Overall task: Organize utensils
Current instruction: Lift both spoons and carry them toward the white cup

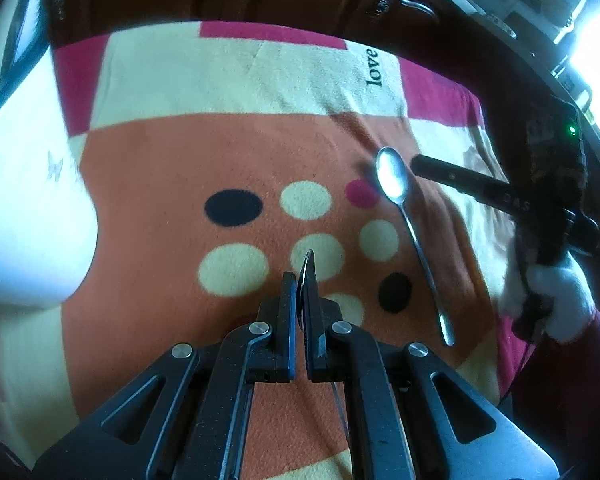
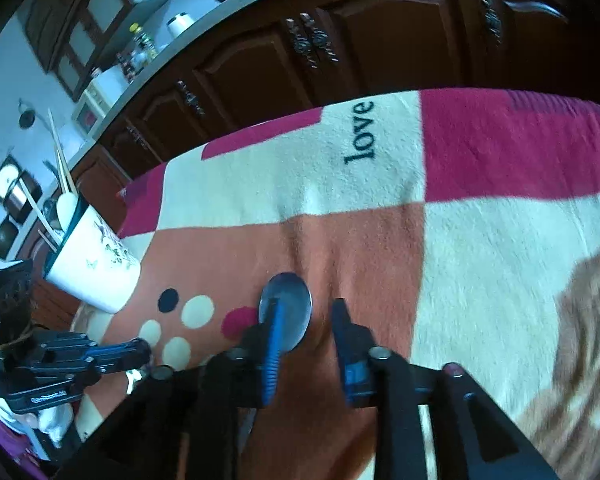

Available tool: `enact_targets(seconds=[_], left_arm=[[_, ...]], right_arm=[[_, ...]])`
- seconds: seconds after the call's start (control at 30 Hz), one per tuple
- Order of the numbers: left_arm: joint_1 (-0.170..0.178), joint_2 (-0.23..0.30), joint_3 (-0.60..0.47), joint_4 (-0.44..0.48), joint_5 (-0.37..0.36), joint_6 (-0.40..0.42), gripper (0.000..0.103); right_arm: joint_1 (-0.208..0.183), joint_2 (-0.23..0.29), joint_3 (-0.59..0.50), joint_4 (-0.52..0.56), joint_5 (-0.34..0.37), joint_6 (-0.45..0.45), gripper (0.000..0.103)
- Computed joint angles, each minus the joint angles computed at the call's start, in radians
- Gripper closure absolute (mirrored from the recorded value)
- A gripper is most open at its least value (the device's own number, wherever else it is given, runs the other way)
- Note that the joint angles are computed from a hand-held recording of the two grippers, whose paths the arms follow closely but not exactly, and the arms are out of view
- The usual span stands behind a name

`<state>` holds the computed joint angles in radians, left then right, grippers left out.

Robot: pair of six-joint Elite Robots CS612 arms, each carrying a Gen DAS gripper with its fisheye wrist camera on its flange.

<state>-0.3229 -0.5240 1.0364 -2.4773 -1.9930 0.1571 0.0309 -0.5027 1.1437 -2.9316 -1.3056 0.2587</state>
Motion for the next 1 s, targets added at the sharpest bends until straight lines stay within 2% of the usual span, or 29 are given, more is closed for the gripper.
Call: enact_targets(seconds=[0.23, 0.3, 0.37, 0.47, 0.6, 0.77, 0.87, 1.0], left_arm=[[0.001, 0.015, -0.024, 0.039, -0.012, -0.016, 0.101], [0.001, 0.016, -0.026, 0.040, -0.014, -0.019, 0.101], [0.001, 0.015, -0.026, 0.041, -0.016, -0.024, 0.101], [0.003, 0.005, -0.012, 0.021, -0.019, -0.023, 0.101], [0.010, -0.019, 0.021, -0.022, -0.047, -0.034, 0.101], [0.026, -0.065, 0.081, -0.098, -0.097, -0.043, 0.101], [0.034, -0.090, 0.115, -0.140, -0.110, -0.048, 0.101], [0.046, -0.122, 0.155, -0.201, -0.112, -0.055, 0.101]], right_arm=[[-0.002, 0.046, -0.089, 0.094, 0.070, -0.118, 0.077], [0.003, 0.046, -0.101, 0.131, 0.063, -0.145, 0.093], [0.006, 0.036, -0.089, 0.130, 0.053, -0.140, 0.099], [0.010, 0.001, -0.029, 0.082, 0.025, -0.108, 0.100], [0.009, -0.059, 0.079, -0.057, 0.000, -0.025, 0.101], [0.025, -0.115, 0.164, -0.205, -0.045, 0.019, 0.101], [0.042, -0.135, 0.184, -0.239, -0.090, 0.017, 0.100], [0.055, -0.151, 0.193, -0.266, -0.115, 0.018, 0.101]])
